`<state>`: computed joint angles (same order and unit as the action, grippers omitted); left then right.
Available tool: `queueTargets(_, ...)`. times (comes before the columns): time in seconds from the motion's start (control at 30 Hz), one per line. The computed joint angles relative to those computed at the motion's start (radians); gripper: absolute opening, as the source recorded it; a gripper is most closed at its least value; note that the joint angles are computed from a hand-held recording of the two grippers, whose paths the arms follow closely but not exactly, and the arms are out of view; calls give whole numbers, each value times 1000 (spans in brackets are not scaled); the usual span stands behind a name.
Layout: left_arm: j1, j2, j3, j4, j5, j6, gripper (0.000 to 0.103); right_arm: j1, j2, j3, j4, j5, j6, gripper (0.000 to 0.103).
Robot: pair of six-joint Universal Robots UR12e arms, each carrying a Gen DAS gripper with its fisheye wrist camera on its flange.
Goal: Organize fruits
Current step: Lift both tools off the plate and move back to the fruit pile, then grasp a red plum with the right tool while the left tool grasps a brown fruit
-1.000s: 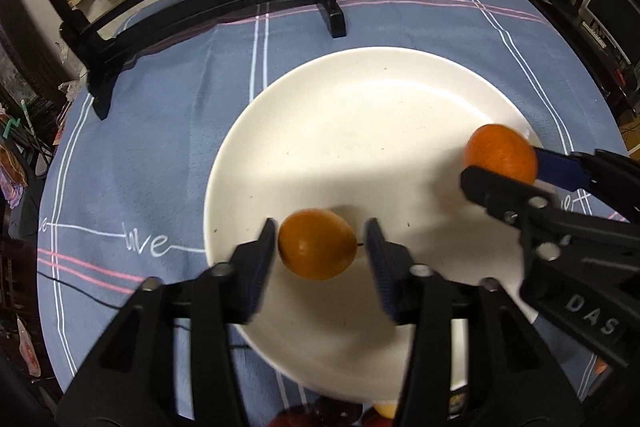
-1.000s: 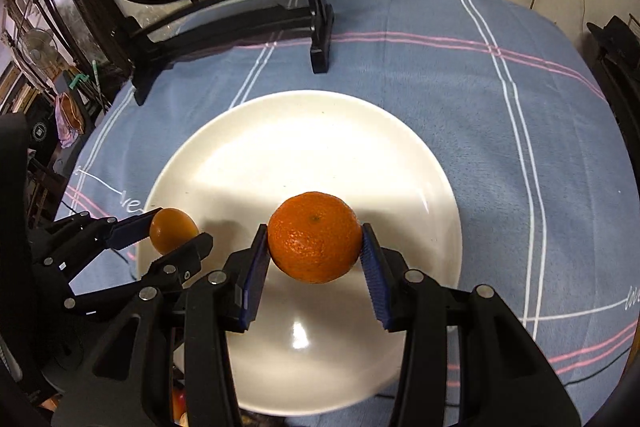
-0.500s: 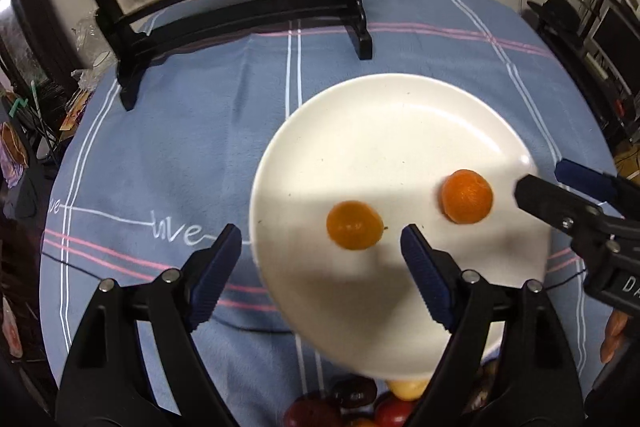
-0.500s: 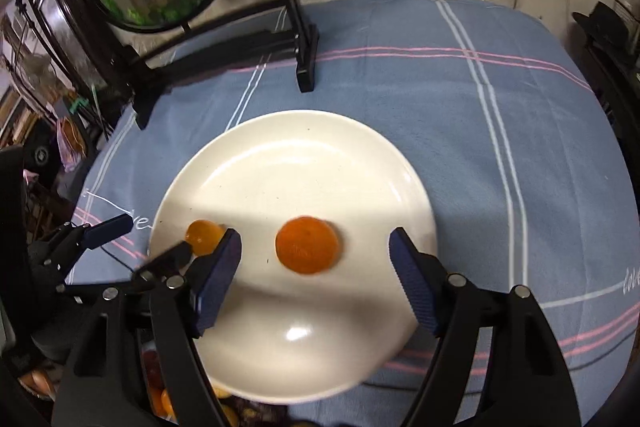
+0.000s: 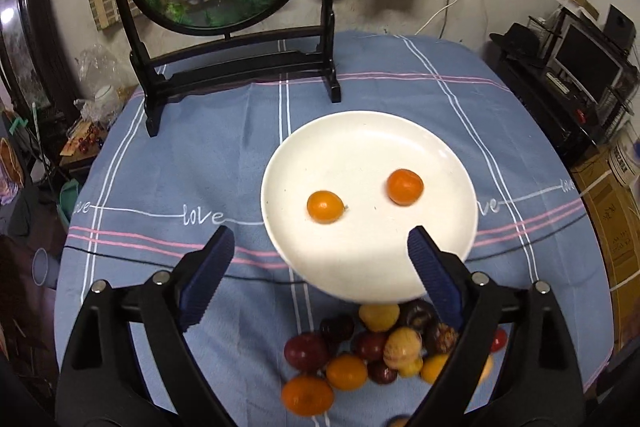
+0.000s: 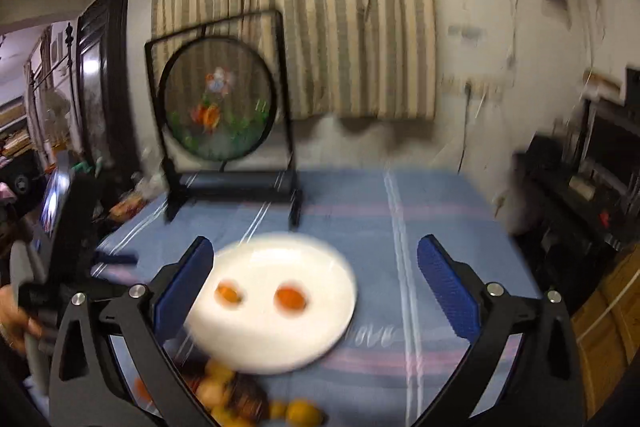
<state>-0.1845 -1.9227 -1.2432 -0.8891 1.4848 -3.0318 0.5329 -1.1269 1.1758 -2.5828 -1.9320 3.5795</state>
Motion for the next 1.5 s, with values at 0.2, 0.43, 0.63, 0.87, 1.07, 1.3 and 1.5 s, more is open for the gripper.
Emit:
queueTargets(0.2,7,90,-127,22,-34,89,92,-11,-81,142,79,174,161,102)
queueTargets(0.43,42,169,-246,-91,-51,143,92,34,-80,140,308,362,-42,99)
queueTargets(0.63,76,198,-294,-153,-23,86,92,55,-39,97,420,398,-67,76)
queueTargets(0.87,74,221,-314,-170,-57,130,92,40,10,53,434,428,-62,45)
queueTargets(1.07,41,220,-316,-192,-115,229,92,22,-7,72,433,485,-58,40)
queueTargets(1.3,-5,162,-292,-231,-105,257,81,11,-51,128,423,461,17,40)
queueTargets(1.5,9,149,-275,-309,-124,245,43,9,-63,150,406,464,45,40)
